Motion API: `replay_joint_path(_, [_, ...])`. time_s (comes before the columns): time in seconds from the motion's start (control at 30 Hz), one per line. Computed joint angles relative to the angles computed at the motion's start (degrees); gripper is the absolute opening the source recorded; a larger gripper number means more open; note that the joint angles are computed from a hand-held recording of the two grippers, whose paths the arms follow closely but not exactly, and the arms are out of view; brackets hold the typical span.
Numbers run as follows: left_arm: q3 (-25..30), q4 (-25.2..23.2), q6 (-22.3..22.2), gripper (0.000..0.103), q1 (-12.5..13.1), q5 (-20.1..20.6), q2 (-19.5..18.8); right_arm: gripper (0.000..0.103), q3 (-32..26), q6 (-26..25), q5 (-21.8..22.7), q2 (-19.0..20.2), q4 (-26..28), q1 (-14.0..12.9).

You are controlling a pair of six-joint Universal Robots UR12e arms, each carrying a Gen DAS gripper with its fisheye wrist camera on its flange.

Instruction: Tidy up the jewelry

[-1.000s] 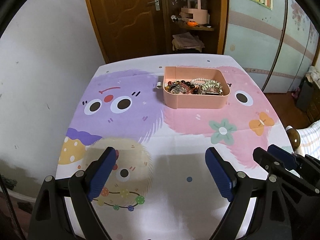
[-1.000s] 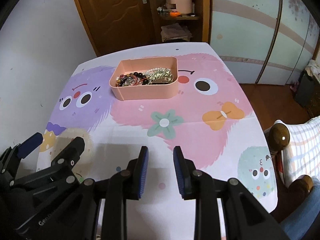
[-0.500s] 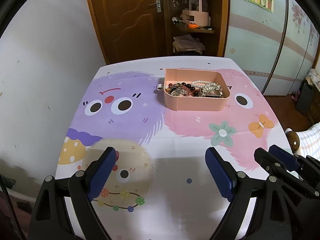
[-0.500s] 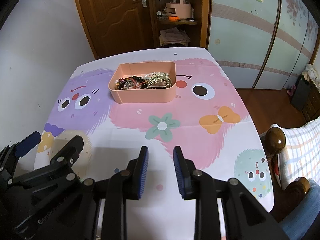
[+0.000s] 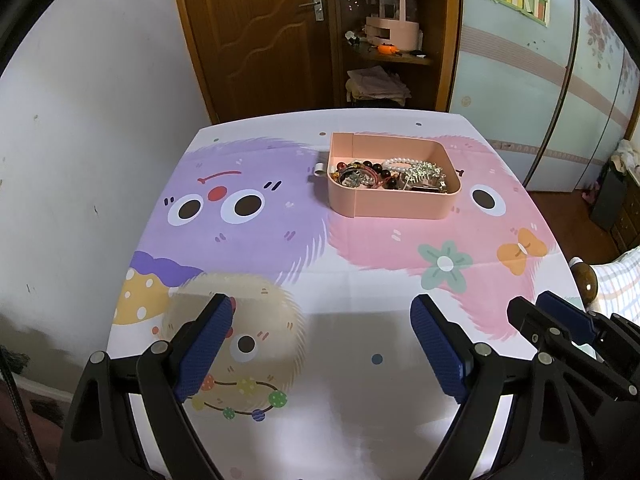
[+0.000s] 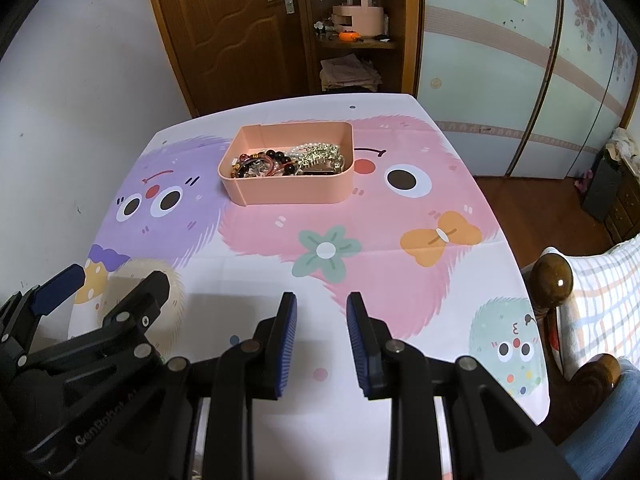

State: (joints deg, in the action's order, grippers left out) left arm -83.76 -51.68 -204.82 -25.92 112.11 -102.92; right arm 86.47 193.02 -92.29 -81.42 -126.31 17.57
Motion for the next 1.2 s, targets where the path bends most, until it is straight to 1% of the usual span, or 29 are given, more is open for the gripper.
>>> replay_joint_path(0.5, [0.0, -0.1, -0.1, 0.089, 0.1, -0.3, 0.1, 0.026, 0.0, 0.0, -0.1, 0.0, 0.0, 0.0])
replay_joint_path(0.73, [0.1, -1.5, -1.3, 0.089, -0.1, -0.9, -0.1, 0.026, 0.2, -0.2, 0.3, -0.1, 0.2, 0.0])
replay_joint_path(1.2, [0.0, -1.2, -1.2, 0.089, 0.0, -1.1, -0.1, 0.026, 0.2, -0.1, 0.2, 0.0, 0.2, 0.0])
